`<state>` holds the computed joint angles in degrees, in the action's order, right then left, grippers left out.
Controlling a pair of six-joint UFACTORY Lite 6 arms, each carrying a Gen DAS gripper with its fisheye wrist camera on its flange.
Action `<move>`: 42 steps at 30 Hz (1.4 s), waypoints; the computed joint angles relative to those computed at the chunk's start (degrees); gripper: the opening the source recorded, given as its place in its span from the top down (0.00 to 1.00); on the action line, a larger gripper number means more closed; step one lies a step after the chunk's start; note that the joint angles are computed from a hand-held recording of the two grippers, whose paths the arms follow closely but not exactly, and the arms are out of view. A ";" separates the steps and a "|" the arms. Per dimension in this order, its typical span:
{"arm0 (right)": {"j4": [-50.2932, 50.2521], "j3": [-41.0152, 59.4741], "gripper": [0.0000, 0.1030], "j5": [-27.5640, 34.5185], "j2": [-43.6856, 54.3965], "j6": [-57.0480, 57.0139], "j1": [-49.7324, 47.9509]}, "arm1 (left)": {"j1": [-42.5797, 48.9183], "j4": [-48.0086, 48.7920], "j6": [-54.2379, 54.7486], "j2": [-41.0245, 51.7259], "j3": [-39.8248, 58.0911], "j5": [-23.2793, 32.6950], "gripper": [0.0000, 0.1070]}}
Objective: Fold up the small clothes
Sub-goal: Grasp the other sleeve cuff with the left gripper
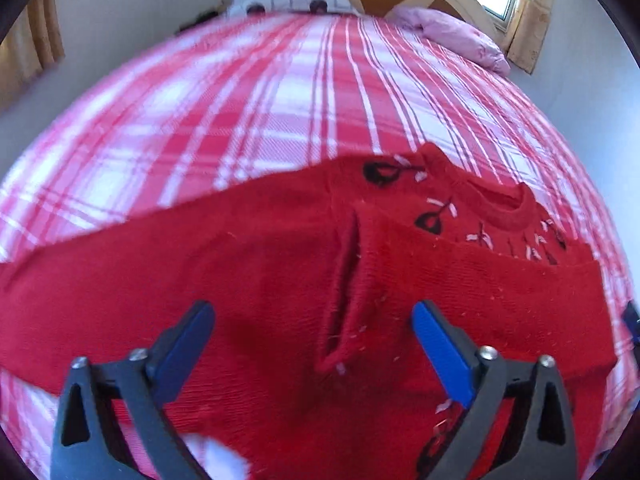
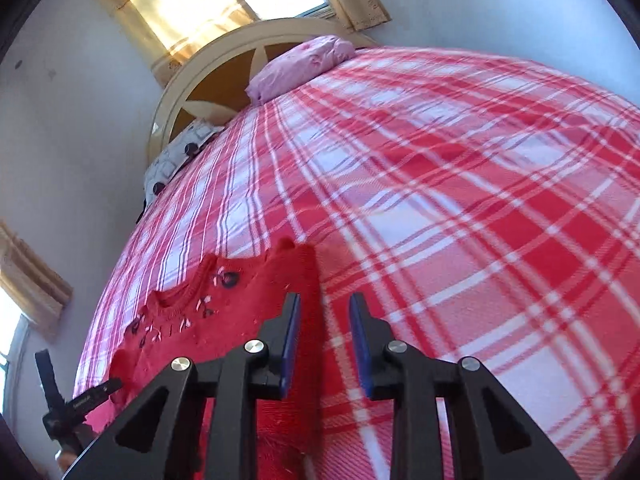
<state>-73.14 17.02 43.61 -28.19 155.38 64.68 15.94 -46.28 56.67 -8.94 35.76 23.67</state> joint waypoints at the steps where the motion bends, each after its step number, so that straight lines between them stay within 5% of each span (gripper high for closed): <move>1: -3.17 0.23 0.74 -1.94 2.68 3.79 -0.36 | -0.58 -0.58 0.07 0.20 -0.32 -0.25 0.14; 6: -10.51 -2.31 0.74 -5.51 4.05 13.75 -1.09 | -4.05 -2.91 1.43 -1.45 -2.21 -5.18 0.29; 10: -5.39 -4.15 0.74 -2.14 0.17 10.34 0.99 | -4.20 -9.46 7.35 -1.31 -1.97 -2.82 0.75; 14: 0.20 -5.36 0.74 -0.38 -4.38 3.08 0.90 | -1.72 -8.81 7.26 -6.25 -4.18 0.06 0.90; 17: 2.58 -5.10 0.74 0.82 -6.83 -3.14 0.25 | 6.04 -11.37 10.63 -8.96 -4.50 8.27 0.90; 19: 2.29 -4.19 0.74 -0.73 -6.58 -6.02 -2.07 | 7.99 -10.86 10.47 -10.95 -5.84 8.68 0.90; 25: -3.45 1.50 0.74 -6.47 -0.04 -7.58 -7.13 | 7.54 -11.84 12.33 -9.62 -8.26 3.39 0.87; 30: -11.18 11.82 0.74 -13.44 15.01 -7.75 -9.08 | -0.41 -10.87 10.43 -11.93 -11.42 -8.16 0.80; 35: -12.30 19.22 0.74 -17.98 29.43 -8.34 -13.81 | -2.41 -5.53 3.73 -11.59 -12.10 -14.28 0.49; 39: -5.25 23.19 0.74 -13.51 32.94 -15.56 -11.39 | 2.37 -3.02 3.23 -11.88 -10.45 -9.65 0.44; 42: -1.91 25.59 0.73 -10.36 35.34 -19.70 -9.80 | 12.36 -6.62 11.43 -15.46 -9.93 -0.53 0.36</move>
<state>-75.05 42.61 33.25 7.15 135.68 54.89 28.30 -52.89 68.10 -24.41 25.83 23.14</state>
